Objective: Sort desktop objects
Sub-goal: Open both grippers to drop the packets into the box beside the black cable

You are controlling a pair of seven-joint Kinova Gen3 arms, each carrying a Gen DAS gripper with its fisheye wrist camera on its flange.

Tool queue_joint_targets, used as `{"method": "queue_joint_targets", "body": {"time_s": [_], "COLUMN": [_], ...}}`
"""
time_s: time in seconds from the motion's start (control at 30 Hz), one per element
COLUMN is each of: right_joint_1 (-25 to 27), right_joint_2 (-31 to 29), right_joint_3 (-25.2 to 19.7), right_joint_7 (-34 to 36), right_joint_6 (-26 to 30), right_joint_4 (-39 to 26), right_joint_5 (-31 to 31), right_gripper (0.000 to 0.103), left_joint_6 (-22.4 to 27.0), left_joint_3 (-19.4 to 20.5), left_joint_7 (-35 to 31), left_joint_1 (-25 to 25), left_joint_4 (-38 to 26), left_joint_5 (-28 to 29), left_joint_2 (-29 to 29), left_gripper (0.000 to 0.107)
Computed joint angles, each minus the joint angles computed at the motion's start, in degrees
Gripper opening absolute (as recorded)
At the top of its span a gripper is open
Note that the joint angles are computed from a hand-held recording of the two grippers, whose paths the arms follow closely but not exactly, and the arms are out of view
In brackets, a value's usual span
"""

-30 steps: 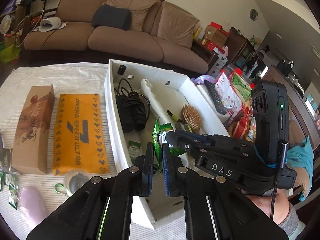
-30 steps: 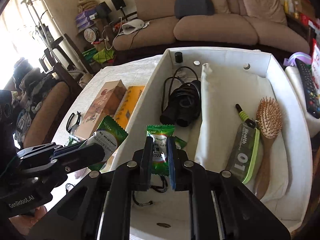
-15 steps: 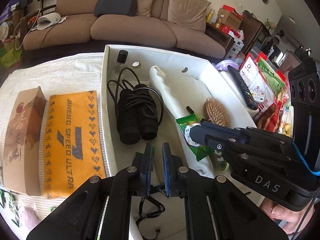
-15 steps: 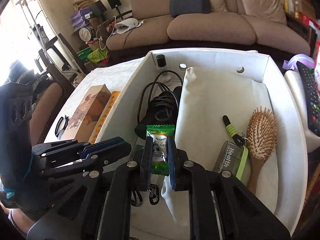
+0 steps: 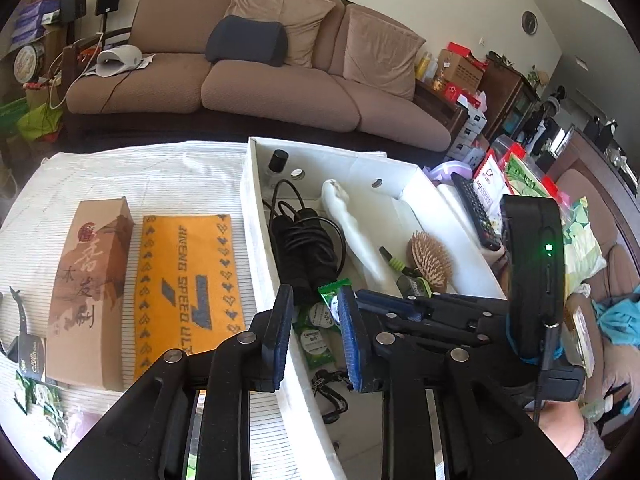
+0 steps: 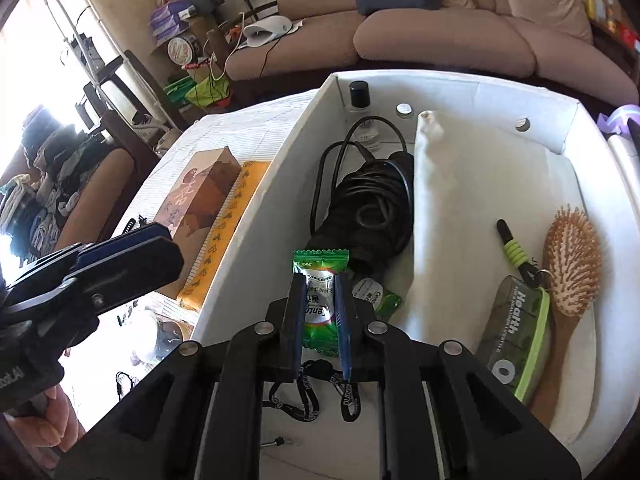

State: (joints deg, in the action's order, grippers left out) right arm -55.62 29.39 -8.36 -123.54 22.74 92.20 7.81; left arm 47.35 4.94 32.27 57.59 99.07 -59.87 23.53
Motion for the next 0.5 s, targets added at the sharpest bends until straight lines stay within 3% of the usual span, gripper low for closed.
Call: {"method": "queue_joint_targets", "body": {"time_s": [0.23,0.5], "right_joint_1": [-1.2,-6.0], "right_joint_2": [2.2,-1.1], "right_joint_3": [0.3,4.4], "right_joint_7": [-2.2,-7.8], "right_joint_6": [2.8,3.6], "right_joint_4": [-3.0,-0.2], "right_joint_5": [-0.5,4.7], "right_gripper": [0.017,0.017], "left_joint_6": [-0.1,0.6], "left_joint_3": [0.8,1.6], "left_joint_7": [1.4,1.4], "left_joint_1": [0.3,1.1], "left_joint_4": [2.1,1.4], "left_joint_5": [0.2,0.7], "left_joint_2": [-0.8,-0.1], "left_gripper": [0.03,0.037]}}
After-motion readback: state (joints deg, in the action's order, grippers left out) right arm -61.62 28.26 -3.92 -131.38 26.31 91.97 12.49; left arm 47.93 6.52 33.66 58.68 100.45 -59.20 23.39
